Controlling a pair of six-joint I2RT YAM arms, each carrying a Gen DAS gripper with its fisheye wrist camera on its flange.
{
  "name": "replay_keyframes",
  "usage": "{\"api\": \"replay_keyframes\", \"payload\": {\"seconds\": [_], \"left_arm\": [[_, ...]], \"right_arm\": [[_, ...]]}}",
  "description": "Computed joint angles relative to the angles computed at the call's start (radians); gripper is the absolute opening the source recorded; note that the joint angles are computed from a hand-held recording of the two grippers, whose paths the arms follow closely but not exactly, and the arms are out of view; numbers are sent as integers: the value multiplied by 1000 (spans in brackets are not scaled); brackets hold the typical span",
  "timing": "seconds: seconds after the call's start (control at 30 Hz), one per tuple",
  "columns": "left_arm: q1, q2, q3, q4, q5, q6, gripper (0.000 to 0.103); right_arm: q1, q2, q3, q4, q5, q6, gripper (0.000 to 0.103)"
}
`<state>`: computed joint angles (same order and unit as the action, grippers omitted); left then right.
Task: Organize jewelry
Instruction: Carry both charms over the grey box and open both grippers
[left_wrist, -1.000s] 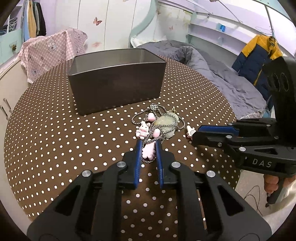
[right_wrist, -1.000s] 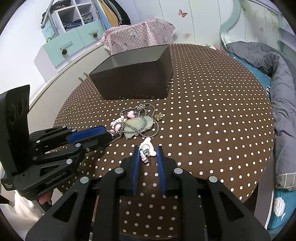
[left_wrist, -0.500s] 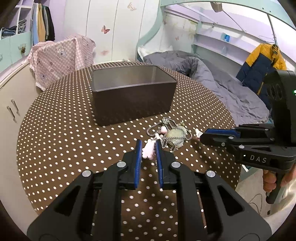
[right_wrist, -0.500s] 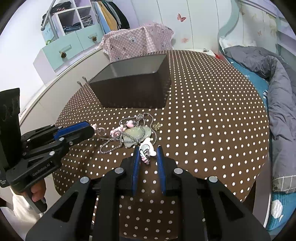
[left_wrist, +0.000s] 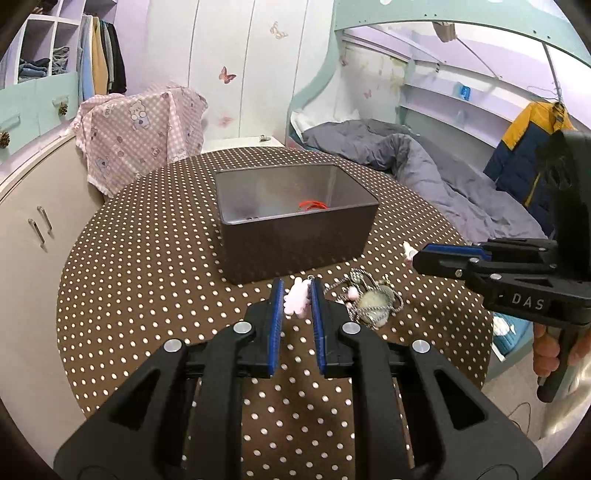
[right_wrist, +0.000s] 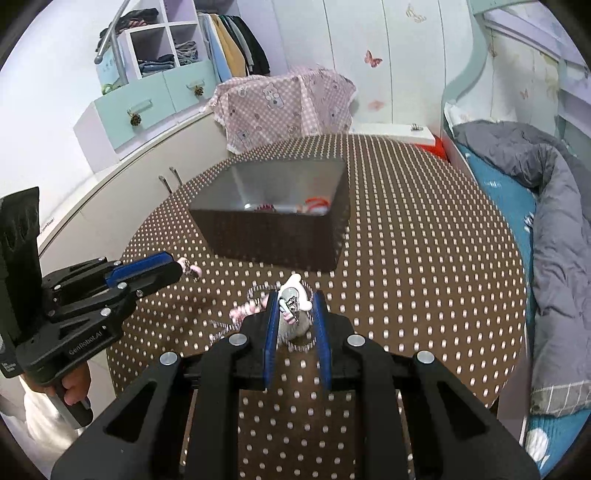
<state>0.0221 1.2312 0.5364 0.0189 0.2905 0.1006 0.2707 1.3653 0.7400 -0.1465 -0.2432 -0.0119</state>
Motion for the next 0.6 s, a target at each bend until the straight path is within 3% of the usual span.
{"api": "replay_keyframes", "payload": {"seconds": [0.6], "left_arm": [[-13,124,147,74,-49,-28,15]], "right_arm": [[52,166,210,17,2,-19,17]]}}
